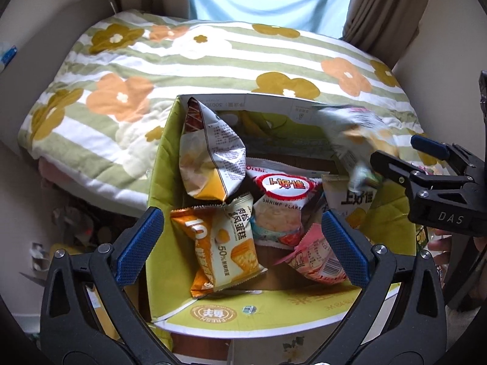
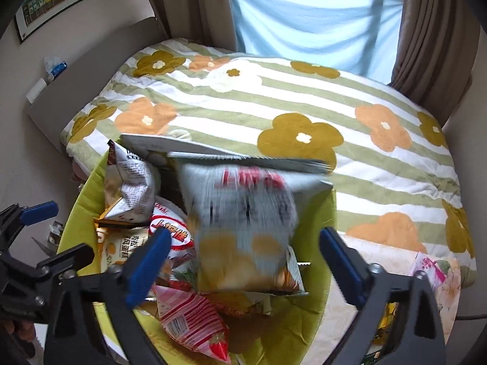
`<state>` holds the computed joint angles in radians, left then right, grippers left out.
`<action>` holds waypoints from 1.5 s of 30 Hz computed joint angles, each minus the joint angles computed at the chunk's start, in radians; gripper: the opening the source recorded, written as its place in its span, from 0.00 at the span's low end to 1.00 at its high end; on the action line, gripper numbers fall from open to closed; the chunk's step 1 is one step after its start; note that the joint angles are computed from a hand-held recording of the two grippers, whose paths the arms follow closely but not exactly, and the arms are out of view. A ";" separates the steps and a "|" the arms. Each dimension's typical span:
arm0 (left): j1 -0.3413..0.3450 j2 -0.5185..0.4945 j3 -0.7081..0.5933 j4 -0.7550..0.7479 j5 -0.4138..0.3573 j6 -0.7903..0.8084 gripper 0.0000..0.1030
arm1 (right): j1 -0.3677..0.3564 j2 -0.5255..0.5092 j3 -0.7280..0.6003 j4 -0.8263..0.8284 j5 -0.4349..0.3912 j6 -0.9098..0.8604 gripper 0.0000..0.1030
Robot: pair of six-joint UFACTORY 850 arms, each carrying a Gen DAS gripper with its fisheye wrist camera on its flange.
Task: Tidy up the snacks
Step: 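Carry both bags over the box and open both tools to drop them, then move both tools back toward the remaining snacks on the bed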
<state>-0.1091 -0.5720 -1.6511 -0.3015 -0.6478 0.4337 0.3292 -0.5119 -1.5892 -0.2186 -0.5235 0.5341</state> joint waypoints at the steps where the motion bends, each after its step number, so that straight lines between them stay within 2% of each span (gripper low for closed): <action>1: 0.000 0.003 0.005 0.000 0.002 0.001 0.99 | 0.001 0.015 0.021 -0.008 0.018 0.012 0.96; 14: 0.001 0.074 0.090 -0.057 0.021 0.055 1.00 | 0.019 0.119 0.138 -0.027 0.052 0.084 0.96; 27: -0.019 0.131 0.151 -0.205 0.019 0.253 1.00 | 0.058 0.269 0.282 -0.266 0.015 0.418 0.96; 35: -0.084 0.163 0.184 -0.247 0.012 0.302 0.99 | 0.034 0.396 0.413 -0.374 -0.011 0.571 0.96; 41: -0.170 0.192 0.214 -0.235 0.044 0.249 0.99 | -0.040 0.504 0.530 -0.354 0.015 0.523 0.96; 45: -0.254 0.197 0.224 -0.168 0.075 0.122 0.99 | -0.115 0.582 0.616 -0.316 0.055 0.421 0.96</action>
<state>-0.3628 -0.3745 -1.4272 -0.4699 -0.5726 0.5559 0.2143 0.0703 -0.9735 -0.5345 -0.4687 0.9553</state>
